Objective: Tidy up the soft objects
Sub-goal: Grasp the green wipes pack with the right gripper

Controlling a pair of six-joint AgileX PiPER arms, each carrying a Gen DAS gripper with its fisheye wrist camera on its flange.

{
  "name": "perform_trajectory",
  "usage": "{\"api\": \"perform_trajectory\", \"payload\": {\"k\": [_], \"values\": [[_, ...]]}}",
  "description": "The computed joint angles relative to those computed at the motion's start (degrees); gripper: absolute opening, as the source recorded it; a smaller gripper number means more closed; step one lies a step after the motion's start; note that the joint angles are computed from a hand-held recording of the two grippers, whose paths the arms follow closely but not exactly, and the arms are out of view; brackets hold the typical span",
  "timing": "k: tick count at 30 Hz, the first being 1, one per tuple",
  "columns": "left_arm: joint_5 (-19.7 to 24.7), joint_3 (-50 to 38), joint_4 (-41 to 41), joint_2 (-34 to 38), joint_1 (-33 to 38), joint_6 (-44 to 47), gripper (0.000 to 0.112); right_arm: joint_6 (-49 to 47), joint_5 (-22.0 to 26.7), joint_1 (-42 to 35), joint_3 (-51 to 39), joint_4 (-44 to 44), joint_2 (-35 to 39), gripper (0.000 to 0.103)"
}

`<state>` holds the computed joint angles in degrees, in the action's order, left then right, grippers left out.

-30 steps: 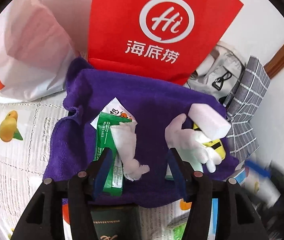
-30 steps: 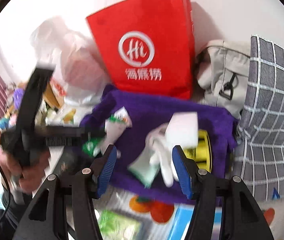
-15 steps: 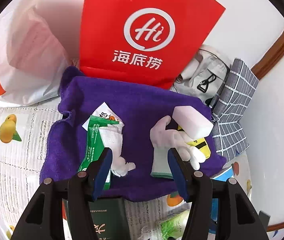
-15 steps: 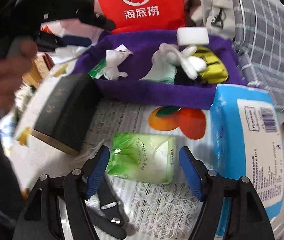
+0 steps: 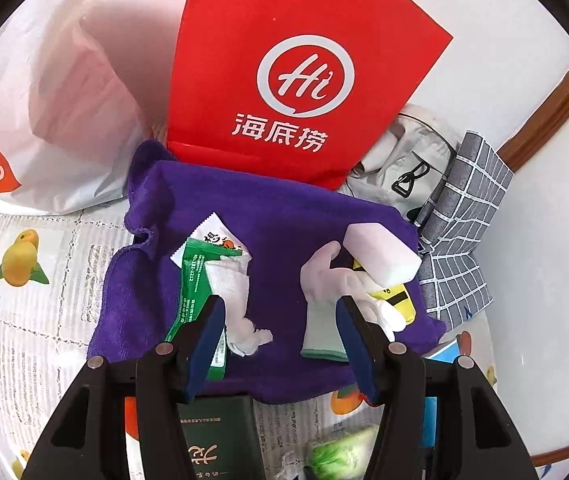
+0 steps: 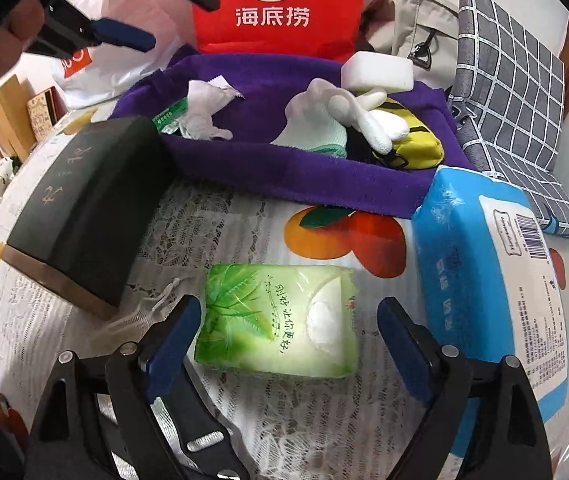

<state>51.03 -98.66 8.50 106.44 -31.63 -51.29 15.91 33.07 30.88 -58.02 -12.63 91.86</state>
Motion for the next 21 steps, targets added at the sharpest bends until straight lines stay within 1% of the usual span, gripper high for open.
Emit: {"api": "perform_trajectory", "payload": {"k": [2, 4, 5, 7, 9, 11, 12, 13, 16, 17, 18, 21], "values": [[0.3, -0.3, -0.1, 0.1, -0.1, 0.3, 0.055, -1.7, 1.4, 0.1, -1.4, 3.4, 1.4, 0.089], [0.2, -0.4, 0.0, 0.0, -0.3, 0.5, 0.055, -2.1, 1.9, 0.1, -1.5, 4.8, 2.4, 0.089], [0.2, -0.4, 0.1, -0.1, -0.3, 0.4, 0.055, -2.4, 0.5, -0.4, -0.5, 5.4, 1.8, 0.089], [-0.1, -0.1, 0.4, -0.4, -0.4, 0.1, 0.055, -4.3, 0.3, -1.2, -0.1, 7.1, 1.4, 0.09], [0.0, -0.1, 0.3, -0.4, -0.4, 0.2, 0.055, -4.5, -0.9, -1.5, 0.9, 7.5, 0.6, 0.086], [0.4, -0.4, 0.4, -0.4, -0.5, 0.2, 0.055, -6.8, -2.6, -1.9, 1.9, 8.8, -0.2, 0.076], [0.5, -0.4, 0.6, -0.4, -0.6, 0.2, 0.055, -10.1, -3.4, -2.6, 2.3, 11.6, -0.7, 0.067], [0.4, -0.4, 0.6, -0.4, -0.6, 0.2, 0.055, -13.8, -3.4, -3.3, 2.3, 15.1, -1.0, 0.06], [0.9, -0.7, 1.3, -0.4, -0.8, 0.0, 0.055, -20.0, -4.2, -4.8, 2.6, 20.6, -1.8, 0.049], [1.0, -0.7, 1.6, -0.5, -0.8, -0.2, 0.055, -21.5, -4.5, -5.1, 2.7, 21.9, -2.0, 0.042], [1.2, -0.9, 1.8, -0.4, -0.9, -0.4, 0.055, -23.6, -4.6, -5.6, 2.7, 23.8, -2.3, 0.039], [2.1, -1.3, 2.8, -0.4, -1.5, -1.0, 0.055, -29.6, -4.6, -7.0, 3.4, 29.2, -3.6, 0.034]]}}
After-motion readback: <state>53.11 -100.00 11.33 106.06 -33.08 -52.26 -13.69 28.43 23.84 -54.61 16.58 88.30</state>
